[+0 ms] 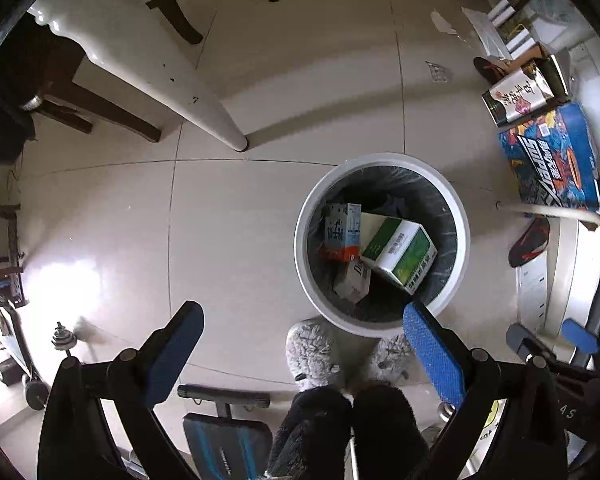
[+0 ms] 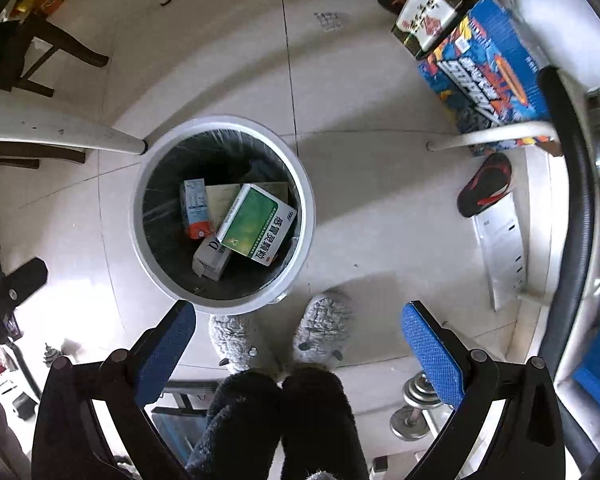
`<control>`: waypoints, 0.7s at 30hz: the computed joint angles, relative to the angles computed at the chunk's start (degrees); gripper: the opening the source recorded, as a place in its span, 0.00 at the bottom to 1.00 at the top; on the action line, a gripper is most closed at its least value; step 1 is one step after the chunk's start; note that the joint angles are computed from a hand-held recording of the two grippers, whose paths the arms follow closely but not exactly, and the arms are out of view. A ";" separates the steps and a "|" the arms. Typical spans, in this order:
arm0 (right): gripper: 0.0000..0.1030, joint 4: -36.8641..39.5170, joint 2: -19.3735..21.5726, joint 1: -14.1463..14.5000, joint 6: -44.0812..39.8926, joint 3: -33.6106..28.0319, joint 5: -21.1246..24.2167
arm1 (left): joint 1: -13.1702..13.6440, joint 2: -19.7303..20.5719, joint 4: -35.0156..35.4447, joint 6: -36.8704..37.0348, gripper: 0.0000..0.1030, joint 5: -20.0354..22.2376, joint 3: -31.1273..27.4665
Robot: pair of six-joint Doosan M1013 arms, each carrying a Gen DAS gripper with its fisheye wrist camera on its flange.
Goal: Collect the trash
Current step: 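Carry the box and carton to the bin and open both tools to drop them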
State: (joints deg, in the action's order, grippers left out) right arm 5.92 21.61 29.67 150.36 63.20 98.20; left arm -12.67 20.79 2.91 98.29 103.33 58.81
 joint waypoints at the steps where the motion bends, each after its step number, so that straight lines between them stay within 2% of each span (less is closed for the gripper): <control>1: 1.00 -0.72 0.17 0.23 -0.32 -1.14 0.93 | 0.09 -0.14 -0.15 0.22 0.99 0.53 -0.46; 8: 1.00 -2.84 0.35 1.22 -0.19 -6.65 4.65 | 0.50 -0.44 -1.68 0.31 0.99 3.84 -4.47; 15: 1.00 -4.64 1.11 2.31 0.13 -14.97 10.86 | 1.18 0.69 -3.11 1.68 0.99 9.94 -13.81; 20: 1.00 -5.99 3.56 3.25 0.81 -25.89 17.94 | 1.79 2.58 -4.58 2.51 0.99 15.68 -22.84; 21: 1.00 -6.56 4.69 3.54 0.79 -29.79 20.38 | 1.88 3.04 -4.67 2.70 0.99 16.72 -24.61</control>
State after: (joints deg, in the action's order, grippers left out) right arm -0.63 26.31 33.22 151.15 33.41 118.58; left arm -10.80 23.82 -1.76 100.98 120.06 34.20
